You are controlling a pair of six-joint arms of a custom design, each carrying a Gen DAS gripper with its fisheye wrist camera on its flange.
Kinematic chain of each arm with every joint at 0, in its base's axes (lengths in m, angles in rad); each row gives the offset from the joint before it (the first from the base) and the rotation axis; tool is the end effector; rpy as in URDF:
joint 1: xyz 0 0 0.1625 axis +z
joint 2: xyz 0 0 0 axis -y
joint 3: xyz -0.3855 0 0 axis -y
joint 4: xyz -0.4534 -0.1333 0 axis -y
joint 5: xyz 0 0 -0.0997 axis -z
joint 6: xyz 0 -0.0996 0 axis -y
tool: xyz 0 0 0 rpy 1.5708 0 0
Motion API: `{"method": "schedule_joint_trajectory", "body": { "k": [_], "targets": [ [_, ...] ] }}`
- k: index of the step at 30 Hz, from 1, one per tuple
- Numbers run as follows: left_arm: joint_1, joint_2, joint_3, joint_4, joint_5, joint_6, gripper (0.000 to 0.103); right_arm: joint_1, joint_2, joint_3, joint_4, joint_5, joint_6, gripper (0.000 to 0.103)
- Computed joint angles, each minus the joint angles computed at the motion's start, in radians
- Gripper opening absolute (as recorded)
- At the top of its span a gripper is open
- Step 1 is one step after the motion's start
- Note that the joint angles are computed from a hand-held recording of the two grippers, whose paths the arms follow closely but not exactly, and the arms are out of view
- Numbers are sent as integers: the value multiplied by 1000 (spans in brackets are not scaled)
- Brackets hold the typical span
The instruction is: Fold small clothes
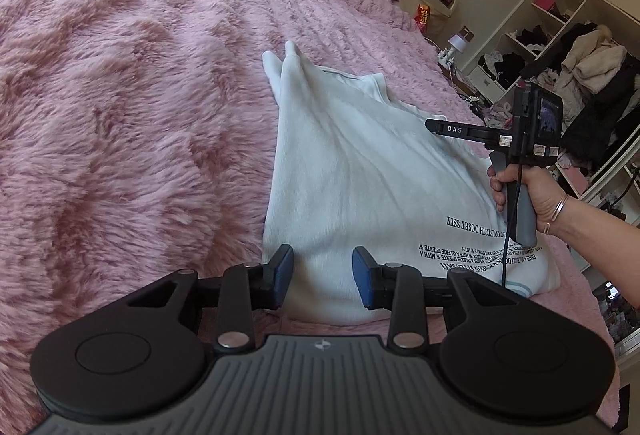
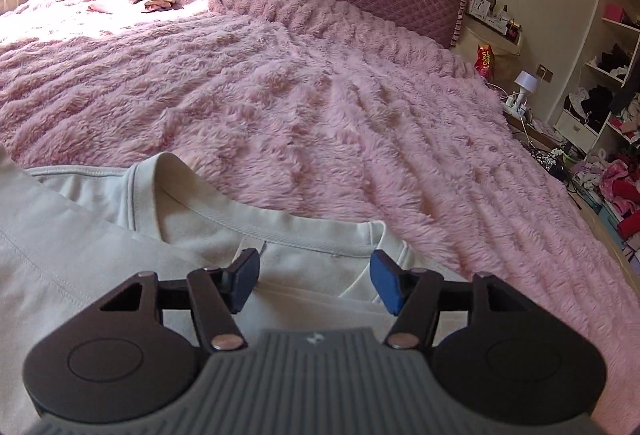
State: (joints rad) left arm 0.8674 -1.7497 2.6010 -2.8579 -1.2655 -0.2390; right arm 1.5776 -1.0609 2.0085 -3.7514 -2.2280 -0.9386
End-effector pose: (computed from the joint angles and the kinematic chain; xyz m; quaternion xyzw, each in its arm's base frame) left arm -0.1088 -0.3807 0.1568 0.1901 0.9467 -0.2578 0.0353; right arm 0.0763 -0.5597 0.1987 0.1855 -0.7725 0.3706 0.4811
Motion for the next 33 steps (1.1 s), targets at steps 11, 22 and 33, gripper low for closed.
{"method": "schedule_joint_trajectory", "body": {
  "k": [11, 22, 33],
  "targets": [
    [-23, -6, -4, 32, 26, -18, 43, 43, -255, 322, 95, -20, 54, 58],
    [-59, -8, -2, 55, 77, -29, 44, 124, -510, 595, 187, -88, 121, 59],
    [-43, -24, -39, 70, 52, -17, 47, 218, -456, 670, -41, -145, 65, 59]
  ]
}}
